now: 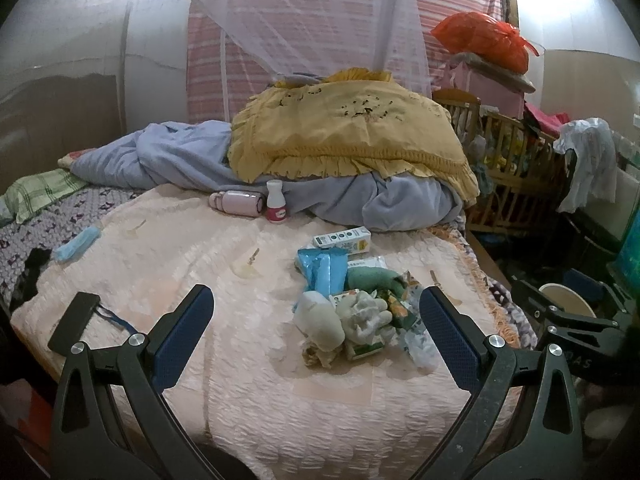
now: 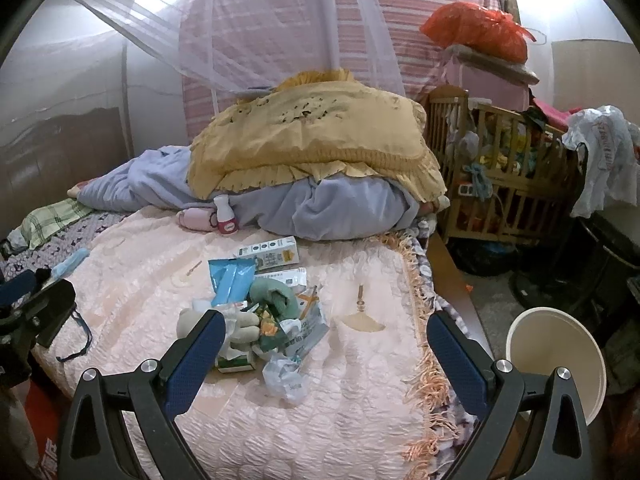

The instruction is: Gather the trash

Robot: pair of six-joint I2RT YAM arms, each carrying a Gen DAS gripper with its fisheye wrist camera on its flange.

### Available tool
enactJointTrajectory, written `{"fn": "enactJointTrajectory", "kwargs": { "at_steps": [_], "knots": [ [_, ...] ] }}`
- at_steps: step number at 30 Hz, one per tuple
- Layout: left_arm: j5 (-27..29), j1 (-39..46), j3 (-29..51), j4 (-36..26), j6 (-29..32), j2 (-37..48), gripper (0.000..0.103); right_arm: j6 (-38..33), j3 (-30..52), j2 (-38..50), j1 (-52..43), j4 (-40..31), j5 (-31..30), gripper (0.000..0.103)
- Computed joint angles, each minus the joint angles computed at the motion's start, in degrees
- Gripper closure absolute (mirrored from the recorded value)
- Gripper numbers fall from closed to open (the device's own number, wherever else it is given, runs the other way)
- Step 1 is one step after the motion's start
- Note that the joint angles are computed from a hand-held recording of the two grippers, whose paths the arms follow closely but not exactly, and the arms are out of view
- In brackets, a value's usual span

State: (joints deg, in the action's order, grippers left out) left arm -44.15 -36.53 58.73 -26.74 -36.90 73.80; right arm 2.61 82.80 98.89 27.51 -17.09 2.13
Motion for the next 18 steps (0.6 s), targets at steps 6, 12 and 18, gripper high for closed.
{"fn": "enactJointTrajectory", "kwargs": {
  "at_steps": [6,12,18],
  "knots": [
    [-0.09,0.32,-0.24,0.98,0.63,0.17,0.001,0.09,-0.18,-0.23,-0.08,0.26,-0.03,0.003],
    [0.81,0.94,0.01,1.02,0.56,0.29,0.001,0.22,0.48,-0.14,0.36,0.71,0.72,0.003],
    [1.45,1.86,0.41,1.74,1.4,0.66,0.001,0.21,1.47,0.58,0.59,0.83,1.09,0.003]
  ]
}}
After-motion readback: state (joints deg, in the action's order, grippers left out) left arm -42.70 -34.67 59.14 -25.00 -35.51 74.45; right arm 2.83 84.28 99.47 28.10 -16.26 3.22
